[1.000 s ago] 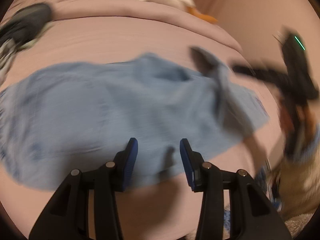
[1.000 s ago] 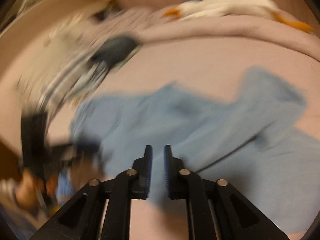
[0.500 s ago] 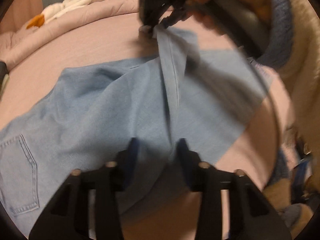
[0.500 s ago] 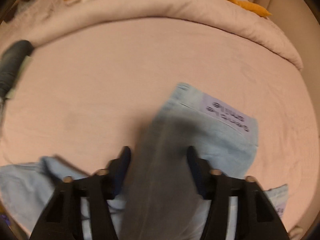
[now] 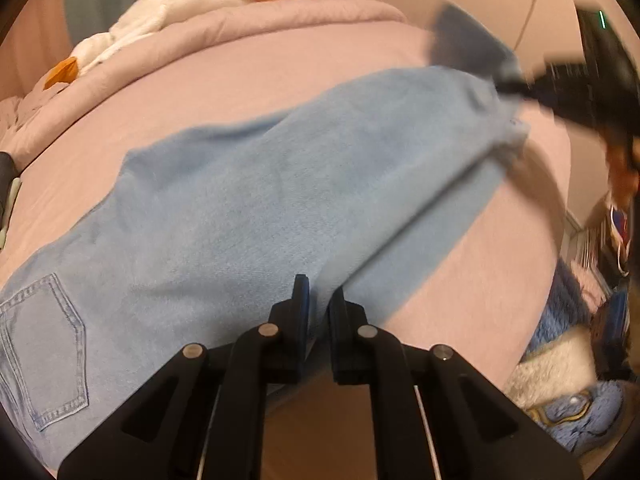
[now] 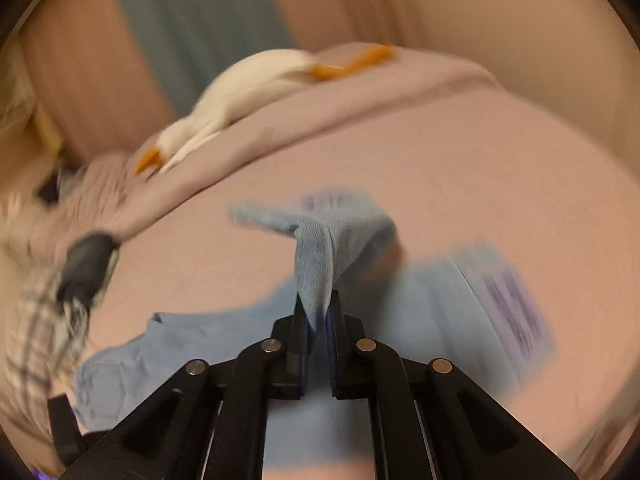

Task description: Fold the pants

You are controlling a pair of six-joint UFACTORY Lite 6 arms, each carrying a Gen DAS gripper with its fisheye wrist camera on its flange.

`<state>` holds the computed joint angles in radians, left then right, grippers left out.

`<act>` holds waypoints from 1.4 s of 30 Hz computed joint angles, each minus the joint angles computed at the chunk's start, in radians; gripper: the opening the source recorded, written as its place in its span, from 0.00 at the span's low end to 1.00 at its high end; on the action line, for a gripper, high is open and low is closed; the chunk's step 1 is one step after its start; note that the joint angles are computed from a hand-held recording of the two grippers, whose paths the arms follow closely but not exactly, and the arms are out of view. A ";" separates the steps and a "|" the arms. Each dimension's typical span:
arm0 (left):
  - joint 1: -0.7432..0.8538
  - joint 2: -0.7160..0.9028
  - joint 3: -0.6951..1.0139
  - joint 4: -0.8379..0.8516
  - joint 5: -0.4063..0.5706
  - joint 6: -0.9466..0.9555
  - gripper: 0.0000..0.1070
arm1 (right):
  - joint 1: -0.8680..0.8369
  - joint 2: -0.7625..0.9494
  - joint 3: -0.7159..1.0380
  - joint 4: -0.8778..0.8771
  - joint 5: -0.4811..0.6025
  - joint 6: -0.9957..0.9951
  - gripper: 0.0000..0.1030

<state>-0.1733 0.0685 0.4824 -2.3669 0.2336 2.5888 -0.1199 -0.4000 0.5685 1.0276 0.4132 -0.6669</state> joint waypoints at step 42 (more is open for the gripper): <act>0.391 0.021 0.247 1.105 0.297 -1.118 0.23 | -0.190 -0.002 -0.084 -0.025 -0.109 -0.276 0.37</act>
<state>0.2175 0.0898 0.7299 -1.2624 0.5309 1.4712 -0.3099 -0.4022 0.4845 1.0031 0.3046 -0.9433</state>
